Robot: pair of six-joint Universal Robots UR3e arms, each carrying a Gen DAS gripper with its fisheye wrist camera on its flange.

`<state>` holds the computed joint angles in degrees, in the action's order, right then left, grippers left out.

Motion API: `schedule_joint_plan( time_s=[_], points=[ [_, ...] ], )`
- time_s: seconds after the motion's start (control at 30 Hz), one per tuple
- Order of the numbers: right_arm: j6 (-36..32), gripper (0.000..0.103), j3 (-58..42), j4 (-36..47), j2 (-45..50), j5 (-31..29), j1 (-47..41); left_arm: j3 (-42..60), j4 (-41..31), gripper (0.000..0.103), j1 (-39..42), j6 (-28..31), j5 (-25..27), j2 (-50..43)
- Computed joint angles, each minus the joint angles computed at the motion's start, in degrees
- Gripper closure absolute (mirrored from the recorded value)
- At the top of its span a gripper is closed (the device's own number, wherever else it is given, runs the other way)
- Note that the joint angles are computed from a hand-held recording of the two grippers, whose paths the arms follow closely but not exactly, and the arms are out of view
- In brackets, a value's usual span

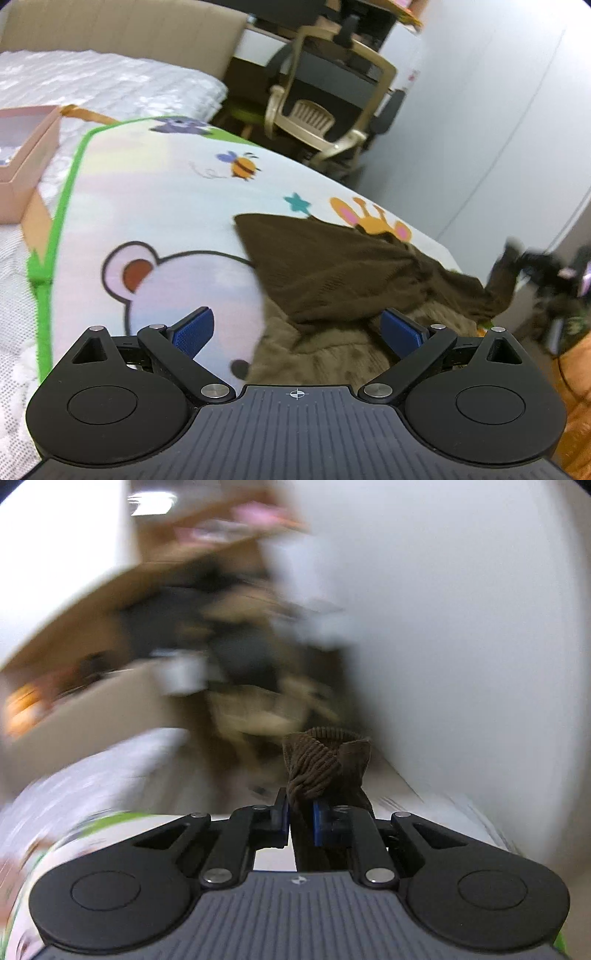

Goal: Fold clothes

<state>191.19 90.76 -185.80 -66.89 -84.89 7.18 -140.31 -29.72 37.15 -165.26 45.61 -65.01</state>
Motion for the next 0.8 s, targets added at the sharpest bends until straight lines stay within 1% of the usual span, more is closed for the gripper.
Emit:
schedule_joint_plan(
  time_s=[0.07, 0.13, 0.2, 0.27, 0.37, 0.4, 0.43, 0.47, 0.5, 0.57, 0.6, 0.63, 0.7, 0.8],
  points=[
    [-5.6, 0.092, -8.6, 4.2, 2.7, 3.0, 5.6, 0.3, 1.9, 0.003, 0.8, -1.2, -0.5, -1.9],
    [-10.6, 0.092, -18.0, 9.3, 7.5, 5.3, 10.6, 0.5, 3.6, 0.003, 1.6, -2.7, -1.5, -3.2],
    [-15.5, 0.091, -27.6, 14.9, 13.6, 6.8, 14.9, 0.8, 3.2, 0.004, 2.7, -3.5, -3.2, -3.4],
    [-20.3, 0.091, -36.0, 20.2, 19.4, 7.5, 18.2, 1.0, 1.2, 0.004, 3.8, -3.0, -4.7, -2.7],
    [-22.2, 0.091, -40.8, 26.9, 23.2, 8.9, 19.9, 0.2, -2.3, 0.003, 5.9, -1.0, -5.9, 0.3],
    [-22.6, 0.089, -42.0, 28.6, 24.3, 9.7, 20.3, -0.1, -4.2, 0.003, 6.8, 0.2, -6.4, 1.5],
    [-21.7, 0.085, -40.7, 28.9, 23.5, 10.8, 19.8, -0.2, -5.7, 0.003, 7.4, 1.2, -6.6, 2.3],
    [-20.1, 0.073, -37.4, 27.1, 21.7, 12.5, 18.9, -0.3, -6.4, 0.003, 7.7, 1.8, -6.5, 2.6],
    [-18.5, 0.059, -34.3, 25.4, 20.0, 14.2, 17.9, -0.4, -6.7, 0.003, 7.6, 2.2, -6.1, 2.7],
    [-15.5, 0.045, -28.0, 21.7, 16.3, 17.3, 15.5, -0.2, -6.3, 0.003, 6.7, 2.3, -5.3, 1.9],
    [-14.1, 0.045, -24.5, 19.3, 14.1, 18.7, 13.7, -0.1, -5.5, 0.003, 6.0, 2.1, -5.1, 1.2],
    [-13.4, 0.045, -21.5, 17.5, 12.0, 18.8, 12.5, 0.1, -4.8, 0.003, 5.2, 1.9, -4.9, 0.3],
    [-12.8, 0.042, -15.6, 14.6, 8.0, 17.6, 10.6, 0.9, -1.6, 0.003, 2.4, 0.0, -3.7, -2.3],
    [-11.7, 0.041, -6.3, 11.0, 3.3, 14.8, 8.6, 3.2, 4.0, 0.003, -2.7, -3.6, -1.8, -7.5]
  ],
)
